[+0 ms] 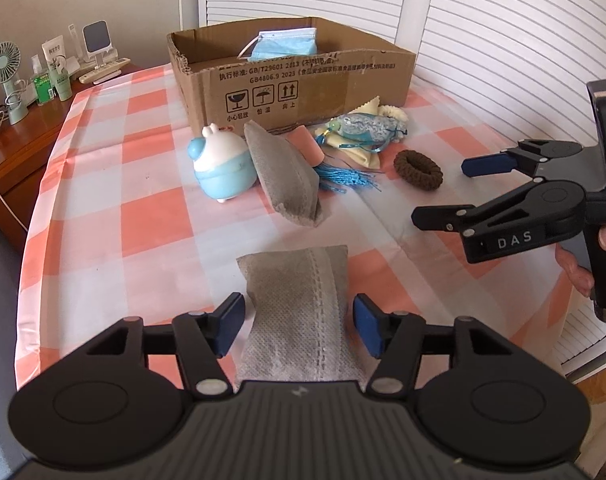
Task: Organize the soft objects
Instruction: 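Lift the grey sachet with the left gripper while the right gripper grasps the brown hair tie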
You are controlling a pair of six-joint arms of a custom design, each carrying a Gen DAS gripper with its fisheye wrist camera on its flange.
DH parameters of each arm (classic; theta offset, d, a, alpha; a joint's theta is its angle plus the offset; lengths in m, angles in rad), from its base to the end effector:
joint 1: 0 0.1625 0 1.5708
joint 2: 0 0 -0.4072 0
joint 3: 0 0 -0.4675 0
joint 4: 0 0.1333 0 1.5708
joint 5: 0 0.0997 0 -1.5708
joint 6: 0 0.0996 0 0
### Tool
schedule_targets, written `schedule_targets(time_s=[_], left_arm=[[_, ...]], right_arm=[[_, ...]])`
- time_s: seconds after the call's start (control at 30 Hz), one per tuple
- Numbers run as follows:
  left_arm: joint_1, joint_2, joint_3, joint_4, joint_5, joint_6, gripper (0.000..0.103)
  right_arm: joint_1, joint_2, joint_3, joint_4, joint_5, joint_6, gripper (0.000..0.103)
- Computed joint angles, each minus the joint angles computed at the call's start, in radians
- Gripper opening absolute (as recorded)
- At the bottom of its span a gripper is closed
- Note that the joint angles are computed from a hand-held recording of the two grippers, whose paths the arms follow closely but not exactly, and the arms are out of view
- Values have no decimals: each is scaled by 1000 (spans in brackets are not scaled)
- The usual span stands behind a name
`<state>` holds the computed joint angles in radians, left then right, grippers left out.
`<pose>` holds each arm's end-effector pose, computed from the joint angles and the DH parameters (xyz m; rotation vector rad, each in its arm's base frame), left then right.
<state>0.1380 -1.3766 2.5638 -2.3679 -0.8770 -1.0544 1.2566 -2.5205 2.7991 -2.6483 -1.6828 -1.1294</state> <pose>-0.2865 -0.2387 0.0198 0.6388 2.3966 -0.6898 0.0362 -0.2839 0.2733 0.9170 -2.2699 0.6849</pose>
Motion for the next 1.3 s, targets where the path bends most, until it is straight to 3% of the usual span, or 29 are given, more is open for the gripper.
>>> schedule_targets(time_s=[0.23, 0.37, 0.53, 0.8, 0.83, 0.9, 0.97, 1.07, 1.3], left_arm=[[3, -8, 2, 4, 5, -14, 60], [-1, -7, -1, 18, 10, -19, 60], [-4, -7, -2, 16, 19, -22, 60], [-7, -3, -9, 28, 18, -38, 59], [-4, -1, -11, 29, 14, -41, 57], [-1, -6, -4, 7, 2, -29, 41], [-2, -12, 1, -9, -1, -17, 39], [-5, -22, 0, -4, -3, -8, 33], [-26, -68, -4, 45, -12, 17, 32]], right_arm=[[42, 137, -37, -97, -12, 37, 72], [56, 161, -40, -122, -20, 42, 53], [68, 168, -42, -130, -32, 47, 43], [86, 207, -51, -162, -55, 56, 46], [85, 209, -51, -161, -53, 55, 45], [88, 208, -52, -156, -56, 58, 40], [94, 201, -49, -157, -65, 58, 38], [95, 165, -47, -124, -61, 56, 37], [96, 41, -50, 0, -35, 41, 37]])
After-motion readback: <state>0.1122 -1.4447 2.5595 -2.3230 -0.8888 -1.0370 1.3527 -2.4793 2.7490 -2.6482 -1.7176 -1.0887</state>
